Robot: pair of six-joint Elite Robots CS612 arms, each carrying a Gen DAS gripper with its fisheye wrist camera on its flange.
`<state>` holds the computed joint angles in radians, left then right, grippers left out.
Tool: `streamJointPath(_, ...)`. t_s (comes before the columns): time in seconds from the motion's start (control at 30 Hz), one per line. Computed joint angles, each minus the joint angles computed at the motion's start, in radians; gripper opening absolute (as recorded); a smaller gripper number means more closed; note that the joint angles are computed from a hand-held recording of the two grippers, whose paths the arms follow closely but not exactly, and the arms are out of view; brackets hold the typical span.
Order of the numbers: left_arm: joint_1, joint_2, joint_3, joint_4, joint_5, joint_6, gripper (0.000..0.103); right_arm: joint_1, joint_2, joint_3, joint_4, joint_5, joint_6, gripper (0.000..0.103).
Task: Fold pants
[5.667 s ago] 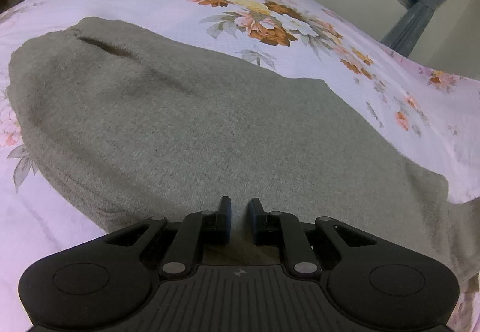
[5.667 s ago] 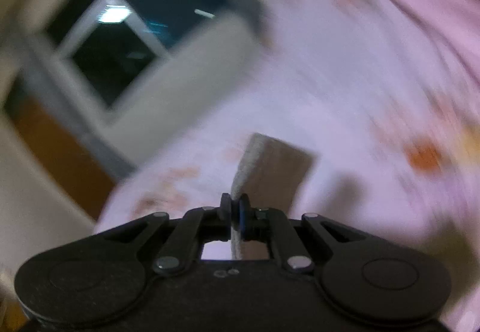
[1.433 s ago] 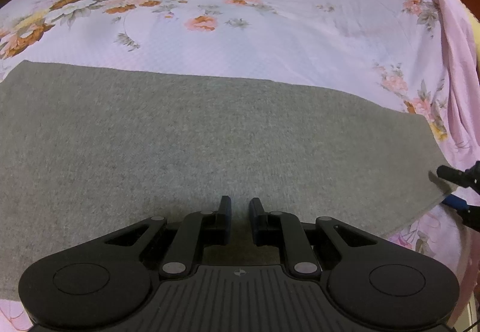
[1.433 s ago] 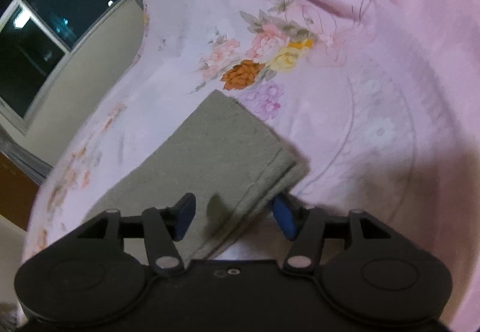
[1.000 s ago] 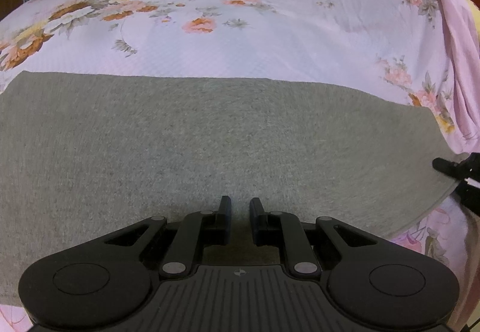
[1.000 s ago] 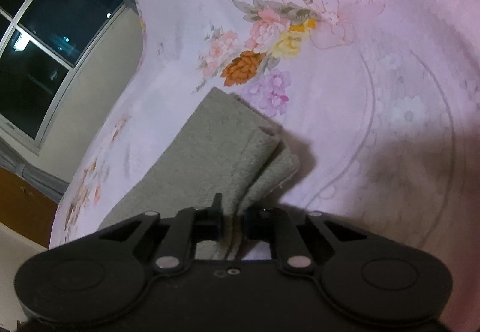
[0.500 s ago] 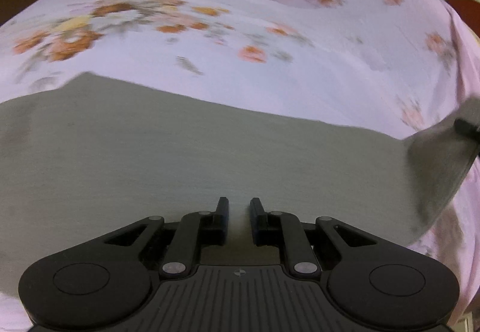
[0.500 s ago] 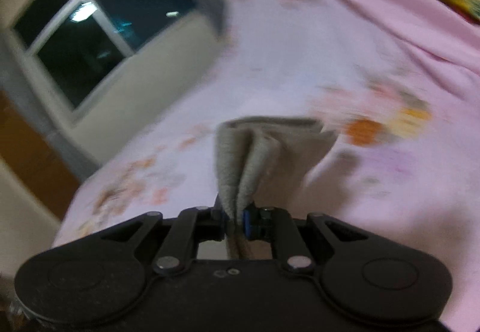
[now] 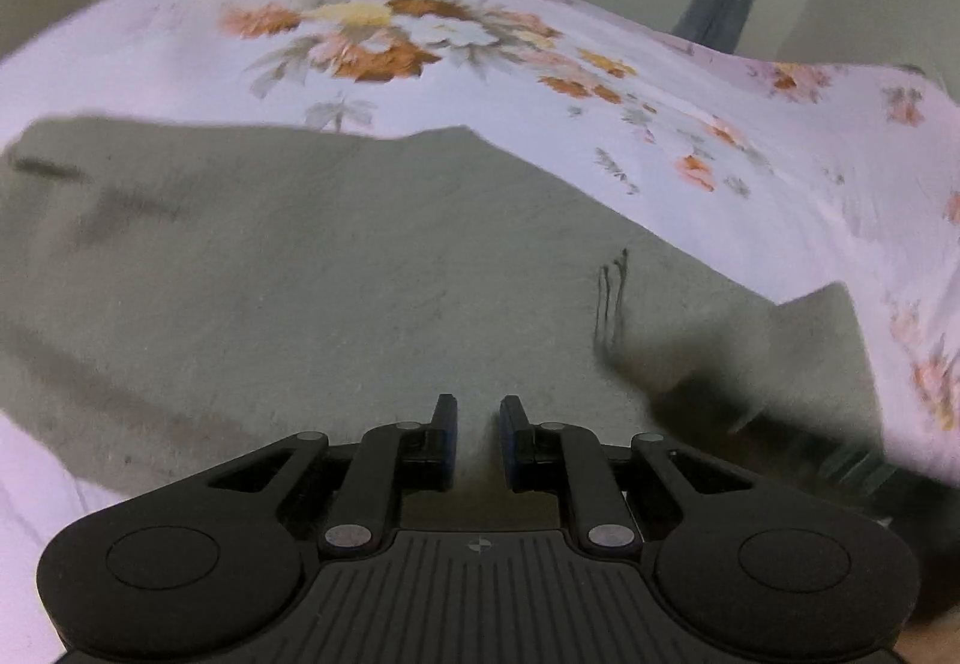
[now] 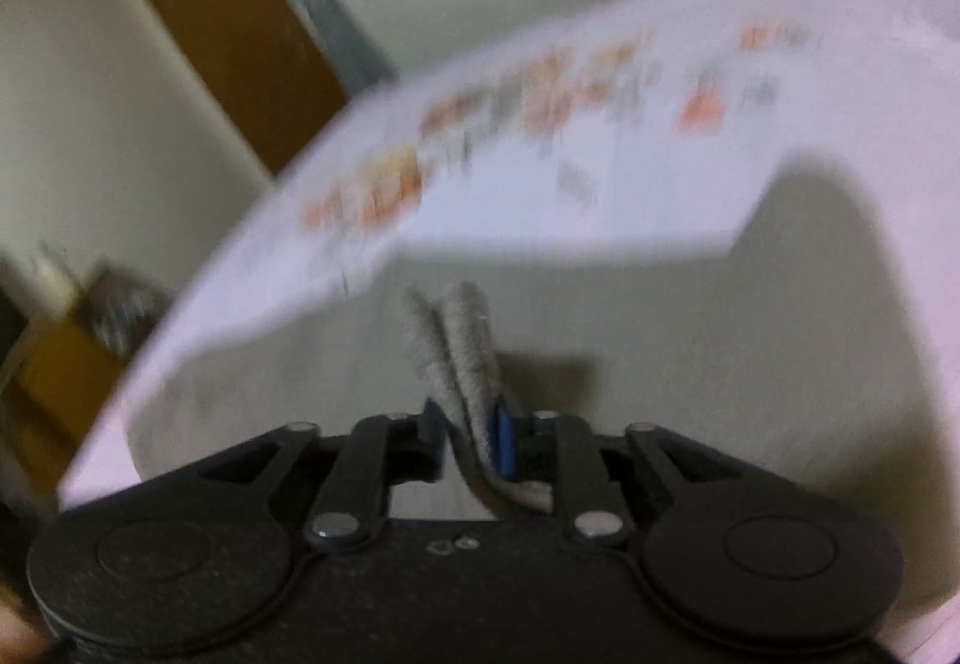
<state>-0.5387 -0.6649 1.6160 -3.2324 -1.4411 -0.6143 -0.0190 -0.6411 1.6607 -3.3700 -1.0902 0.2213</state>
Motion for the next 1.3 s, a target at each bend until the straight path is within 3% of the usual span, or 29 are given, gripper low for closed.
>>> streamJointPath(0.07, 0.012, 0.004, -0.002, -0.017, -0.059, -0.036, 0.014, 0.001, 0.003, 0.007, -0.021, 0.016, 0.012, 0.047)
streamJointPath(0.13, 0.021, 0.013, -0.011, -0.039, -0.124, -0.062, 0.014, -0.008, -0.009, 0.026, -0.042, 0.052, 0.025, 0.077)
streamJointPath(0.2, 0.026, 0.025, -0.025, -0.055, -0.188, -0.107, 0.014, -0.024, -0.018, 0.042, -0.096, 0.094, 0.052, 0.072)
streamJointPath(0.3, 0.034, 0.047, -0.048, -0.100, -0.298, -0.191, 0.015, -0.039, -0.033, 0.079, -0.205, 0.058, 0.081, 0.072)
streamJointPath(0.33, 0.036, 0.055, -0.057, -0.106, -0.326, -0.213, 0.023, -0.048, -0.036, 0.090, -0.233, 0.054, 0.093, 0.072)
streamJointPath(0.37, 0.035, 0.056, -0.057, -0.108, -0.339, -0.233, 0.053, -0.057, -0.038, 0.097, -0.254, 0.053, 0.107, 0.073)
streamJointPath(0.43, 0.028, 0.063, -0.059, -0.125, -0.327, -0.279, 0.085, -0.074, -0.041, 0.109, -0.280, 0.042, 0.128, 0.073)
streamJointPath(0.53, 0.023, 0.082, -0.076, -0.153, -0.339, -0.279, 0.083, -0.088, -0.038, 0.123, -0.299, 0.016, 0.151, 0.073)
streamJointPath(0.67, 0.018, 0.103, -0.102, -0.130, -0.345, -0.312, 0.068, -0.113, -0.036, 0.150, -0.339, 0.010, 0.212, 0.073)
streamJointPath(0.77, 0.019, 0.123, -0.121, -0.133, -0.352, -0.337, 0.042, -0.125, -0.032, 0.165, -0.365, -0.011, 0.235, 0.074)
streamJointPath(0.87, 0.017, 0.138, -0.139, -0.144, -0.364, -0.346, 0.030, -0.134, -0.028, 0.177, -0.375, -0.046, 0.260, 0.073)
streamJointPath(0.97, 0.004, 0.127, -0.138, -0.148, -0.310, -0.295, 0.019, -0.136, -0.025, 0.178, -0.360, -0.110, 0.294, 0.061)
streamJointPath(1.03, -0.004, 0.113, -0.130, -0.207, -0.258, -0.252, 0.015, -0.131, -0.027, 0.173, -0.329, -0.153, 0.280, 0.043)
streamJointPath(1.1, -0.007, 0.092, -0.118, -0.273, -0.220, -0.206, 0.015, -0.121, -0.031, 0.164, -0.297, -0.196, 0.247, 0.037)
streamJointPath(1.2, -0.005, 0.057, -0.076, -0.372, -0.172, -0.098, 0.015, -0.114, -0.029, 0.153, -0.304, -0.186, 0.215, 0.036)
streamJointPath(1.3, 0.003, 0.036, -0.023, -0.361, -0.131, -0.028, 0.015, -0.096, -0.031, 0.141, -0.270, -0.176, 0.135, 0.036)
